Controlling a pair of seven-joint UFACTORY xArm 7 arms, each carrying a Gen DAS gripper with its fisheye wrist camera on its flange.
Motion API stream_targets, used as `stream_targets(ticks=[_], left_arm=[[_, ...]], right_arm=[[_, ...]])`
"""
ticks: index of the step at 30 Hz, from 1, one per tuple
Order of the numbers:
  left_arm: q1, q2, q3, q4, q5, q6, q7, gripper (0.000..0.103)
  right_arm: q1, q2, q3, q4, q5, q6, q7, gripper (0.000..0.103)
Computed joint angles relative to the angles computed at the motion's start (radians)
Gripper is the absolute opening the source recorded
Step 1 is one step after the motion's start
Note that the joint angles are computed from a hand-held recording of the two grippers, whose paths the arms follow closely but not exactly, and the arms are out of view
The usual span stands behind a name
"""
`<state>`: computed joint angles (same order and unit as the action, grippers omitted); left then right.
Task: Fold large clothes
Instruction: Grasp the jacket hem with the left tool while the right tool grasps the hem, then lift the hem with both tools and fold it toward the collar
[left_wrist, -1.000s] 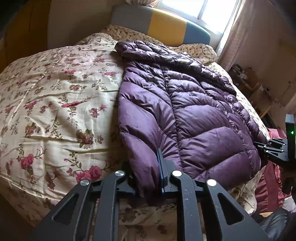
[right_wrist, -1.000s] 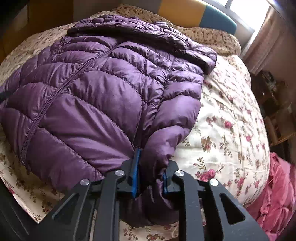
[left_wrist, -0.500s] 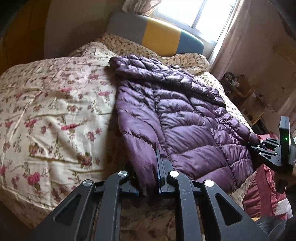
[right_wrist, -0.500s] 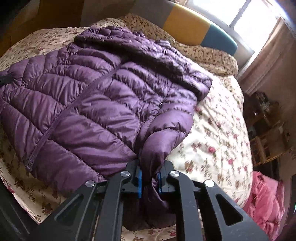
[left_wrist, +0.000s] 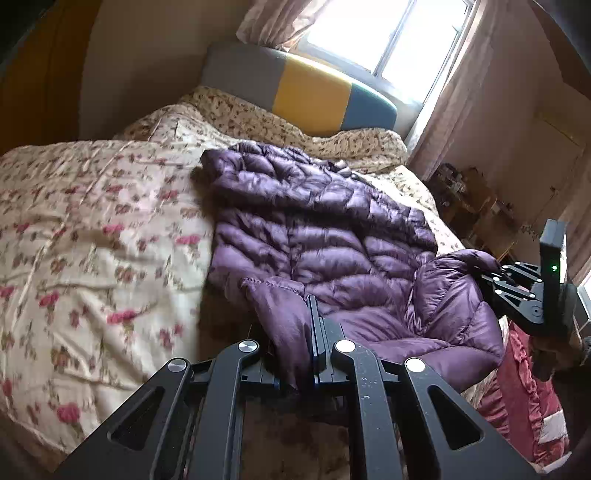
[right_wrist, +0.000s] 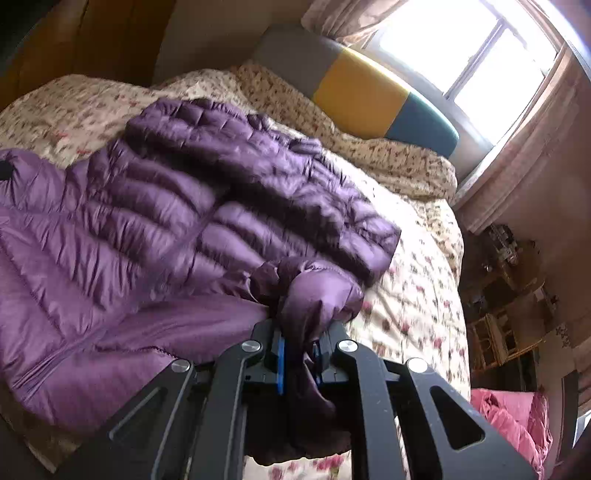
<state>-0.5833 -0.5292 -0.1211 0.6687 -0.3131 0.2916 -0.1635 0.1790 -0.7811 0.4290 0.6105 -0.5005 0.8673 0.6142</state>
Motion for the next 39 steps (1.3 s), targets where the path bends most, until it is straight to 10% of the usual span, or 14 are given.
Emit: stream_targets(ticks=[13, 29, 35, 39], left_arm=[[0.075, 0.377, 0.012, 0.399, -0.037, -0.022, 0.098, 0.008], [0.152, 1.005, 0.000, 1.191, 0.297, 0.246, -0.214, 0.009], [0.162, 1.171, 0.003, 1.436, 0.273, 0.421, -0.249, 0.031], [0.187, 1.178, -0.005, 1.453, 0.226, 0.394, -0.271, 0.071]], right_arm=[[-0.202, 0.291, -0.059, 0.230, -0.182, -0.161, 0.085, 0.009], [-0.149, 0.798, -0.262, 0.647, -0.232, -0.125, 0.143, 0.015], [-0.101, 0.853, -0.347, 0.699, -0.161, -0.148, 0.085, 0.046], [-0.086, 0.850, -0.392, 0.718, -0.086, -0.177, 0.063, 0.076]])
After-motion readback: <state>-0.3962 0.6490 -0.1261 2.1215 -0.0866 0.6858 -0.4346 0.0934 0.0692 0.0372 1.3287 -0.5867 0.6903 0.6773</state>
